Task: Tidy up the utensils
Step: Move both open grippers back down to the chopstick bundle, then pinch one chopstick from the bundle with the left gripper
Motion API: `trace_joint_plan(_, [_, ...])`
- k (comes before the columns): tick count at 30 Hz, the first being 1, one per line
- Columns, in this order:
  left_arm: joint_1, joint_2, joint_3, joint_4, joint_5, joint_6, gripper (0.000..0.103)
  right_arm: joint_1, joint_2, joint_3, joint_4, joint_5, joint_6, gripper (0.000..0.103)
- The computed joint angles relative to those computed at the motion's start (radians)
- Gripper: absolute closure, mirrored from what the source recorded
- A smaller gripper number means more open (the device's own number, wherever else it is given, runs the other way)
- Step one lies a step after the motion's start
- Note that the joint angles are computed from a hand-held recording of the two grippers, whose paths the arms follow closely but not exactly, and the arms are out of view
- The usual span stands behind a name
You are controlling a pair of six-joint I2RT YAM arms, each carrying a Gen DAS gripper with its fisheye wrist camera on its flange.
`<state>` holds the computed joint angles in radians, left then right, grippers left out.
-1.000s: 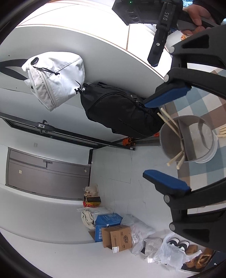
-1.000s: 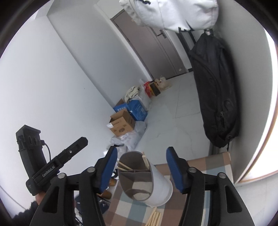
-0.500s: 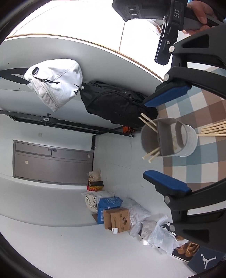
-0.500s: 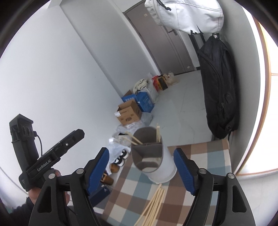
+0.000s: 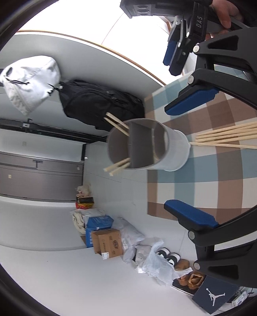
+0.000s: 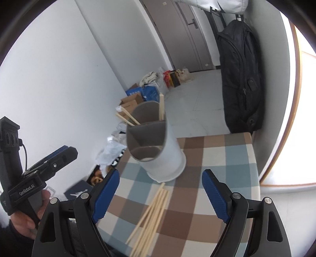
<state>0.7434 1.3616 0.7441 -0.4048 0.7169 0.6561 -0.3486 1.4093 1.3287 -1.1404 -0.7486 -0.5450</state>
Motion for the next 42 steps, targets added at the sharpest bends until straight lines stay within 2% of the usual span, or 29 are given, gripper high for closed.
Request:
trace_joint_plan(5, [-0.046, 0.1, -0.027, 0.051, -0.109, 0.022, 0.019, -0.008, 0.008, -0.062, 0.062, 0.013, 0.006, 0.015])
trace_joint_plan(6, [-0.083, 0.141, -0.024, 0.06, -0.171, 0.021, 0.019, -0.012, 0.022, -0.056, 0.061, 0.003, 0.019, 0.015])
trace_joint_plan(8, [-0.103, 0.2, -0.009, 0.045, -0.207, 0.046, 0.019, -0.022, 0.051, -0.047, 0.046, -0.025, 0.034, 0.007])
trace_joint_plan(9, [-0.128, 0.234, -0.017, 0.072, -0.256, 0.044, 0.019, -0.023, 0.063, -0.043, 0.044, -0.032, 0.04, 0.006])
trace_joint_plan(11, [-0.168, 0.276, -0.024, 0.104, -0.35, 0.038, 0.019, -0.023, 0.09, -0.026, 0.027, -0.033, 0.036, 0.005])
trace_joint_plan(14, [-0.186, 0.334, -0.025, 0.115, -0.416, 0.059, 0.019, -0.02, 0.118, -0.006, 0.02, -0.001, 0.031, 0.005])
trace_joint_plan(15, [-0.197, 0.343, -0.04, 0.137, -0.464, 0.063, 0.019, -0.024, 0.124, -0.003, 0.023, 0.009, 0.034, 0.005])
trace_joint_plan(19, [-0.19, 0.36, -0.039, 0.105, -0.52, 0.094, 0.018, -0.044, 0.172, 0.035, -0.012, -0.005, 0.04, 0.005])
trace_joint_plan(28, [-0.137, 0.286, -0.057, 0.042, -0.515, 0.149, 0.019, -0.055, 0.173, 0.064, -0.045, -0.051, 0.06, 0.004])
trace_joint_plan(30, [-0.112, 0.292, -0.041, -0.005, -0.503, 0.156, 0.02, -0.053, 0.174, 0.068, -0.06, -0.052, 0.054, 0.004])
trace_joint_plan(33, [-0.095, 0.261, -0.073, -0.015, -0.49, 0.175, 0.027, -0.056, 0.175, 0.07, -0.066, -0.049, 0.048, 0.004])
trace_joint_plan(35, [-0.106, 0.234, -0.089, -0.029, -0.488, 0.171, 0.043, -0.061, 0.18, 0.073, -0.071, -0.047, 0.049, 0.004])
trace_joint_plan(36, [-0.094, 0.208, -0.101, -0.051, -0.478, 0.202, 0.048, -0.065, 0.183, 0.073, -0.071, -0.046, 0.053, 0.004])
trace_joint_plan(38, [-0.088, 0.161, -0.128, -0.076, -0.466, 0.23, 0.071, -0.072, 0.196, 0.079, -0.08, -0.049, 0.061, 0.004])
trace_joint_plan(39, [-0.103, 0.144, -0.146, -0.074, -0.465, 0.224, 0.077, -0.077, 0.2, 0.082, -0.084, -0.05, 0.062, 0.004])
trace_joint_plan(40, [-0.106, 0.137, -0.146, -0.087, -0.459, 0.231, 0.092, -0.08, 0.202, 0.082, -0.084, -0.05, 0.064, 0.004])
trace_joint_plan(41, [-0.097, 0.127, -0.151, -0.104, -0.451, 0.244, 0.101, -0.082, 0.202, 0.081, -0.082, -0.049, 0.068, 0.004])
trace_joint_plan(42, [-0.094, 0.13, -0.147, -0.111, -0.446, 0.244, 0.101, -0.083, 0.201, 0.08, -0.08, -0.046, 0.071, 0.004])
